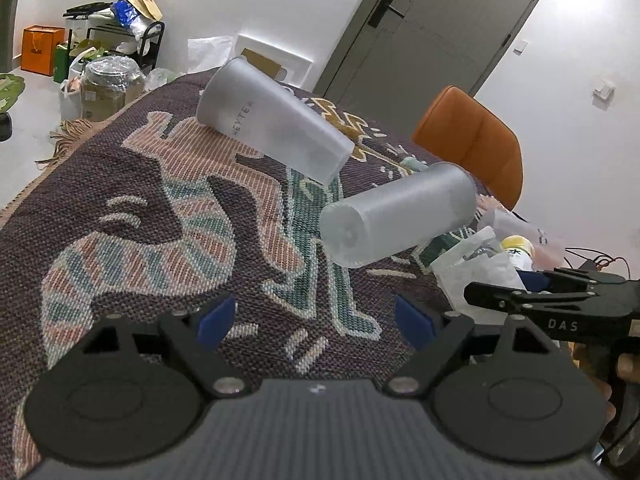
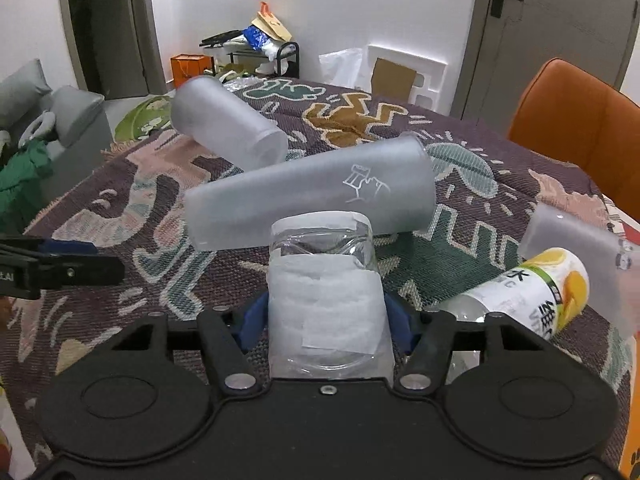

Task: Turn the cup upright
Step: 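Lift the clear cup with the right gripper and rotate it upright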

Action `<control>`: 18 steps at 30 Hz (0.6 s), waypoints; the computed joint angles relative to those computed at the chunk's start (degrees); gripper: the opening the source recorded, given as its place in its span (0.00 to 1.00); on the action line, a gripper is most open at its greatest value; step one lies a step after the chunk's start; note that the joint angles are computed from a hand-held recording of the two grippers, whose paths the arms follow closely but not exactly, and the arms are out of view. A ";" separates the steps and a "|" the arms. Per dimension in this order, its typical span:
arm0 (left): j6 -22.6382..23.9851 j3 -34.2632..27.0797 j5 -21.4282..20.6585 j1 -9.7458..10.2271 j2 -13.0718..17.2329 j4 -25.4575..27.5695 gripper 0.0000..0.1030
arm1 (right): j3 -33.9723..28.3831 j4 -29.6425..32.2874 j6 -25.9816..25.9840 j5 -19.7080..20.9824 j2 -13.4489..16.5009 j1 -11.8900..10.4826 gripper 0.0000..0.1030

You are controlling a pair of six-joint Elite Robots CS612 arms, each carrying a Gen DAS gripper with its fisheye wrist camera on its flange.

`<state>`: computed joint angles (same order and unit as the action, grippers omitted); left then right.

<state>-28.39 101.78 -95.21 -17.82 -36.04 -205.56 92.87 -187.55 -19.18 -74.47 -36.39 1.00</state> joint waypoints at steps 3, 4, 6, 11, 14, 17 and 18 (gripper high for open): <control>0.35 1.66 0.75 -0.30 -0.65 -2.06 0.84 | 1.89 -1.68 0.39 0.15 -1.01 0.02 0.58; 0.50 2.21 0.95 -0.42 -0.81 -2.83 0.84 | 2.69 -2.33 0.29 0.31 -1.42 0.03 0.58; 0.86 3.14 1.06 -0.58 -1.15 -3.76 0.84 | 4.32 -3.50 -0.10 0.68 -2.23 0.05 0.58; 1.22 5.30 -0.23 -0.77 -1.99 -5.39 0.86 | 7.42 -5.45 -0.37 0.74 -3.68 0.30 0.58; 1.15 7.10 -0.27 -0.93 -2.41 -8.19 0.88 | 9.06 -6.41 -0.10 0.90 -4.47 0.49 0.58; 1.39 8.71 0.10 -1.07 -2.81 -9.62 0.90 | 10.86 -7.71 -0.23 1.20 -5.20 0.75 0.58; 1.28 9.13 0.06 -1.04 -2.92 -9.67 0.90 | 11.26 -7.93 -0.19 1.42 -5.34 0.82 0.58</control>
